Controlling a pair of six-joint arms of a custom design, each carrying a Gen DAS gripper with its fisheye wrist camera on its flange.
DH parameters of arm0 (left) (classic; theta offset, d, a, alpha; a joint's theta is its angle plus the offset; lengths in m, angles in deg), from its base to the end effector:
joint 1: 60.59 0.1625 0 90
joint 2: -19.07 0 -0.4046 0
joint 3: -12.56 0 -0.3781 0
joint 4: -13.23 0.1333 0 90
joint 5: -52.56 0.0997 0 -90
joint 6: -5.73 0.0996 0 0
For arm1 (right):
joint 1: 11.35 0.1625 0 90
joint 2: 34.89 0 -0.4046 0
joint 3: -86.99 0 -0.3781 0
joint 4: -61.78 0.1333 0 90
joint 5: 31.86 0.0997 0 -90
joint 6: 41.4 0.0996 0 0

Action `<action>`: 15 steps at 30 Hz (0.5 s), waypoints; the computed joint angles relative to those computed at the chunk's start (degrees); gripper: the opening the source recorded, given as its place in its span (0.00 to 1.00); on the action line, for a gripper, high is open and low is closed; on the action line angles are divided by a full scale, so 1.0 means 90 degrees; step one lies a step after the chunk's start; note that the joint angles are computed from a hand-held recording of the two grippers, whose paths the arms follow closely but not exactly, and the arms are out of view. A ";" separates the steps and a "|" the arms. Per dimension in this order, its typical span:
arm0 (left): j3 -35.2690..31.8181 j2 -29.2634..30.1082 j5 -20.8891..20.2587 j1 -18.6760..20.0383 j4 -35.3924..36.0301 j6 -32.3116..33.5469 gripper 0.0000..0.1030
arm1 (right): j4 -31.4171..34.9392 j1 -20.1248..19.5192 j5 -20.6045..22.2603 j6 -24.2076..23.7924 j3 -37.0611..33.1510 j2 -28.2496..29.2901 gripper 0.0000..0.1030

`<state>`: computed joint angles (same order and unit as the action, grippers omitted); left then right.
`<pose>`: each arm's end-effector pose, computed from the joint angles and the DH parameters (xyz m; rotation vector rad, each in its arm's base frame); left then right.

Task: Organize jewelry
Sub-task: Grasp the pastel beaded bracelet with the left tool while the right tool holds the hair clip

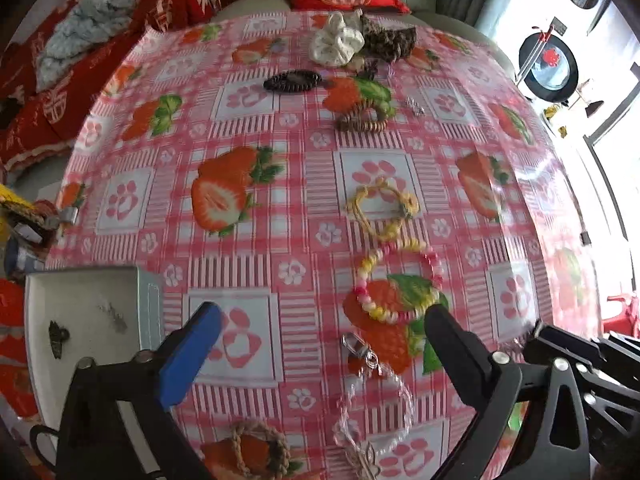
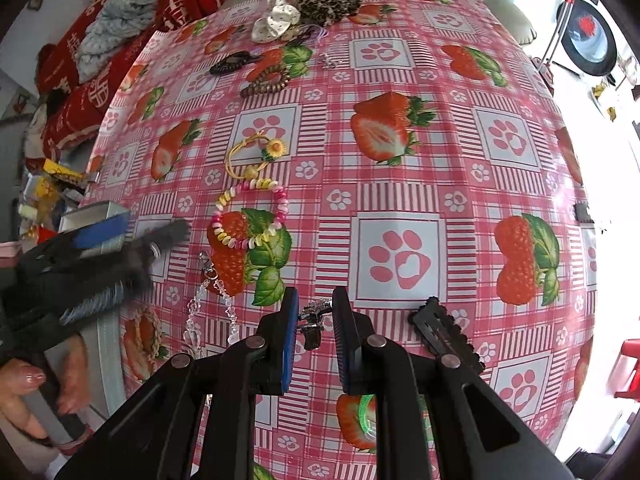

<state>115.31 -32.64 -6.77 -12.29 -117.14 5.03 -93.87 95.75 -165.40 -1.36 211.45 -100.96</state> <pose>-0.2421 -0.5485 0.0834 0.9644 2.3910 -0.0312 0.2001 -0.4305 0.1513 -0.5512 -2.4023 0.6079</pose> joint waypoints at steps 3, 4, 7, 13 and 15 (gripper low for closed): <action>-0.0124 0.0235 0.0173 -0.0034 0.0090 0.0089 1.00 | -0.0140 -0.0023 0.0019 -0.0022 0.0098 -0.0102 0.18; -0.0157 0.0328 0.0270 -0.0042 0.0076 0.0124 1.00 | -0.0182 -0.0040 0.0036 -0.0043 0.0127 -0.0129 0.18; -0.0352 0.0636 0.0288 0.0014 0.0113 0.0259 1.00 | -0.0266 -0.0089 0.0088 -0.0084 0.0186 -0.0177 0.18; -0.0582 0.1024 0.0138 0.0033 0.0204 0.0612 0.75 | -0.0370 -0.0142 0.0147 -0.0145 0.0290 -0.0232 0.18; -0.0571 0.1033 0.0022 0.0014 0.0115 0.0760 0.65 | -0.0390 -0.0169 0.0169 -0.0152 0.0320 -0.0253 0.18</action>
